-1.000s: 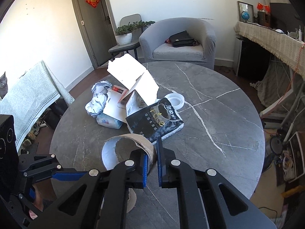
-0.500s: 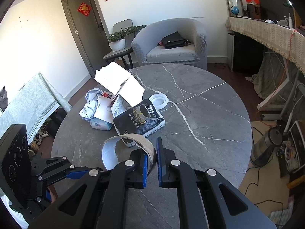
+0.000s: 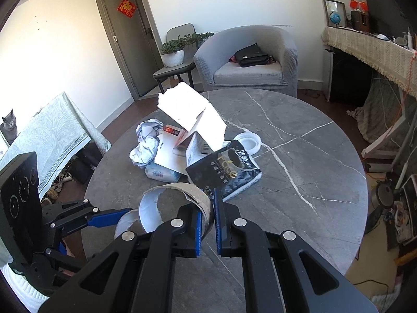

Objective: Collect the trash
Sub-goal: 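Carry the tape roll with the left gripper over the green bin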

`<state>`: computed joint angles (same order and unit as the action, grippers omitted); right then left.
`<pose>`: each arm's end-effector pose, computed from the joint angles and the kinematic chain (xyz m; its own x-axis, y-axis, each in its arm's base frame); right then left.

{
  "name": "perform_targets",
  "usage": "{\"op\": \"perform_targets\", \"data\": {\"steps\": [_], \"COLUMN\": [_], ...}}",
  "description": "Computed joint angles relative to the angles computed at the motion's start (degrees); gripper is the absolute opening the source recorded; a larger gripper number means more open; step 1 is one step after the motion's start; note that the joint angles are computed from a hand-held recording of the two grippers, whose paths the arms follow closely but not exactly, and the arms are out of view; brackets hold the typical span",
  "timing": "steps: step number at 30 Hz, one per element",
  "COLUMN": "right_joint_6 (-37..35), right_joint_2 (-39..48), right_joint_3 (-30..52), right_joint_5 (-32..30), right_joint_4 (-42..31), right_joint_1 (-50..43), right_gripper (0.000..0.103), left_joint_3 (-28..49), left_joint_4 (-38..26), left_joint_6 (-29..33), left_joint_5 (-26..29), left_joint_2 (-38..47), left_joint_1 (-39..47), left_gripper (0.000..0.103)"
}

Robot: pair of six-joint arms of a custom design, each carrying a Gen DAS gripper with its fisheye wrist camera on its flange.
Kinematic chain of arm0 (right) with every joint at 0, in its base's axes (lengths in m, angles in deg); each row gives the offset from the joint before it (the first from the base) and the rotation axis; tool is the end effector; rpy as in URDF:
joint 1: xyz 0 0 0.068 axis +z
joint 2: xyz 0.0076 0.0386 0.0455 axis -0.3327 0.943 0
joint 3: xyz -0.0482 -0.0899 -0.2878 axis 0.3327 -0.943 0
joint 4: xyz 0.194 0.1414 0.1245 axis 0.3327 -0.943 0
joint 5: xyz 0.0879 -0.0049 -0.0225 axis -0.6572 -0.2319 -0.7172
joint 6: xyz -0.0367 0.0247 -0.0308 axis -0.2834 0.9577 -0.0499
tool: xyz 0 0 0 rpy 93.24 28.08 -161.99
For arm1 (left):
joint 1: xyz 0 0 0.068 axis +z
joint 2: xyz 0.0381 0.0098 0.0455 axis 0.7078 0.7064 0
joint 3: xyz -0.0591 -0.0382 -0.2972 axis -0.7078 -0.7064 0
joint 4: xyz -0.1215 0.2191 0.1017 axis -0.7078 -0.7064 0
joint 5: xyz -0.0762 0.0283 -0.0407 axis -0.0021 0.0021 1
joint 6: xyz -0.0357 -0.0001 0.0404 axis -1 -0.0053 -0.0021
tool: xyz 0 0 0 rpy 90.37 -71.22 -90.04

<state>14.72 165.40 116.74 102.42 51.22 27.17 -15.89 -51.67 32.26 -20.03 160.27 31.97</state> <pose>0.2454 0.2449 0.2488 -0.6806 0.0299 -0.7321 -0.2192 0.9451 0.2423 0.2422 -0.0720 0.2344 -0.5884 0.3512 -0.7283 0.6386 0.7544 -0.1521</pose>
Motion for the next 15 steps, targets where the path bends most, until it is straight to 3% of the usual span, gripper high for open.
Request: {"op": "perform_targets", "data": {"steps": [15], "right_joint_6": [-2.2], "right_joint_2": [14.7], "right_joint_3": [18.1], "right_joint_5": [-1.7], "right_joint_4": [-2.3], "right_joint_1": [4.3], "right_gripper": [0.008], "left_joint_3": [4.2], "left_joint_4": [-7.2], "left_joint_6": [10.7], "left_joint_5": [7.7], "left_joint_2": [0.3], "left_joint_1": [21.9], "left_gripper": [0.051]}}
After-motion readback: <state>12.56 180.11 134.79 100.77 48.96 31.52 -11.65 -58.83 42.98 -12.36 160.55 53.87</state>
